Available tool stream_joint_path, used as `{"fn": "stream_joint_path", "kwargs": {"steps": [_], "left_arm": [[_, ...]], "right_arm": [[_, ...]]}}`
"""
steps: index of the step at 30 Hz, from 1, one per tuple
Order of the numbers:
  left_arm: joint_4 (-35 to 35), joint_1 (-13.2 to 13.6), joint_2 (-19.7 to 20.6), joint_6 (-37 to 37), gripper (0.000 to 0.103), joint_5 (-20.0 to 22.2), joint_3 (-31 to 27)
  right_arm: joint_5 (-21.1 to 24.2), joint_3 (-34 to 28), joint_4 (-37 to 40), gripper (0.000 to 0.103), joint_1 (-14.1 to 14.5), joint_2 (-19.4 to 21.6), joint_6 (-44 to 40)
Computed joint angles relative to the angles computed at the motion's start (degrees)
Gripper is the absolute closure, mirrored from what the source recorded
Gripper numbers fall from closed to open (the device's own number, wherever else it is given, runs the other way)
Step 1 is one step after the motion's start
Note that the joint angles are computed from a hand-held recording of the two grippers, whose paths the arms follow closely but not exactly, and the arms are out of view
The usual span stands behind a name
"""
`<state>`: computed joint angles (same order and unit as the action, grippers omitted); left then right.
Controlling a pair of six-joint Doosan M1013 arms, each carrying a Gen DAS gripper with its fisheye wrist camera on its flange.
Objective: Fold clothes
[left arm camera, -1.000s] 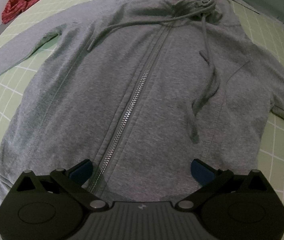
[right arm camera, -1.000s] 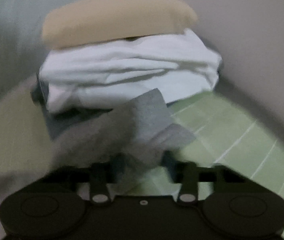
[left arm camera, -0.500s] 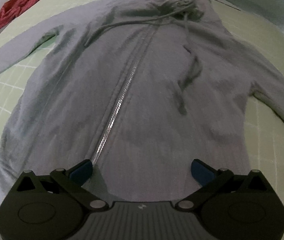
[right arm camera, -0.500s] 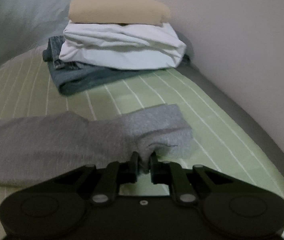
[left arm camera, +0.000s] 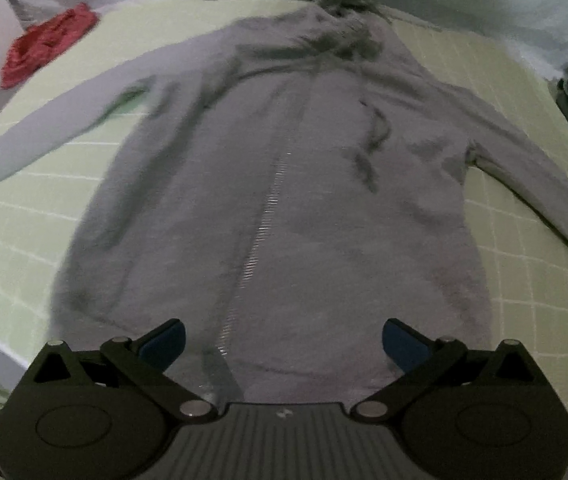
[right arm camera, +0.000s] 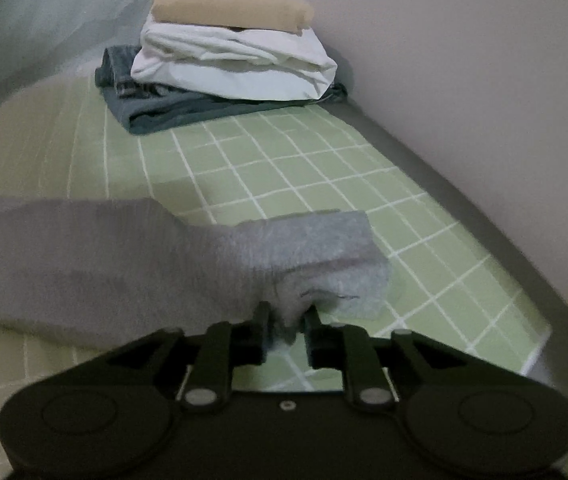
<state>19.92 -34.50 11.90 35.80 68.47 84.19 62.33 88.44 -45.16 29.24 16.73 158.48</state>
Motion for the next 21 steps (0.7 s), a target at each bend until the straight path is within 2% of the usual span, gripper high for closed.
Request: {"fn": "stream_joint_path", "kwargs": {"steps": [3,4,5,6,7,11,16,21], "left_arm": [[1.1,0.8,-2.2,-3.1,0.0,-0.4,2.3],[1.5,1.1,-2.9,-4.2,0.0,-0.5,3.1],[1.8,1.6,-3.6,-5.0,0.0,-0.7,3.8],[2.0,2.2,-4.3,-5.4,0.0,-0.9,4.5],[2.1,2.8,-4.9,-5.7,0.0,-1.1,5.1],[1.5,6.3,-7.2,-4.5,0.0,-2.3,7.7],[0.2,12.4,-10.1,-2.1,0.0,-4.5,10.9],[-3.0,20.8,-12.5,0.0,0.0,-11.3,13.5]], "right_arm": [[4.7,-2.2,-0.3,0.068,0.9,1.4,-0.4],[5.8,-2.9,-1.1,0.055,1.4,1.8,0.1],[7.0,-3.6,-2.0,0.034,1.9,2.1,0.5],[8.1,-4.2,-2.7,0.021,2.4,2.5,1.0],[8.5,-4.7,-4.1,0.002,3.2,2.8,1.7],[6.1,-7.6,-4.8,0.0,6.1,3.9,3.0],[4.1,-14.8,-4.0,0.0,11.6,8.1,1.4],[-4.9,-22.4,0.4,0.0,16.4,12.4,-3.2]]}}
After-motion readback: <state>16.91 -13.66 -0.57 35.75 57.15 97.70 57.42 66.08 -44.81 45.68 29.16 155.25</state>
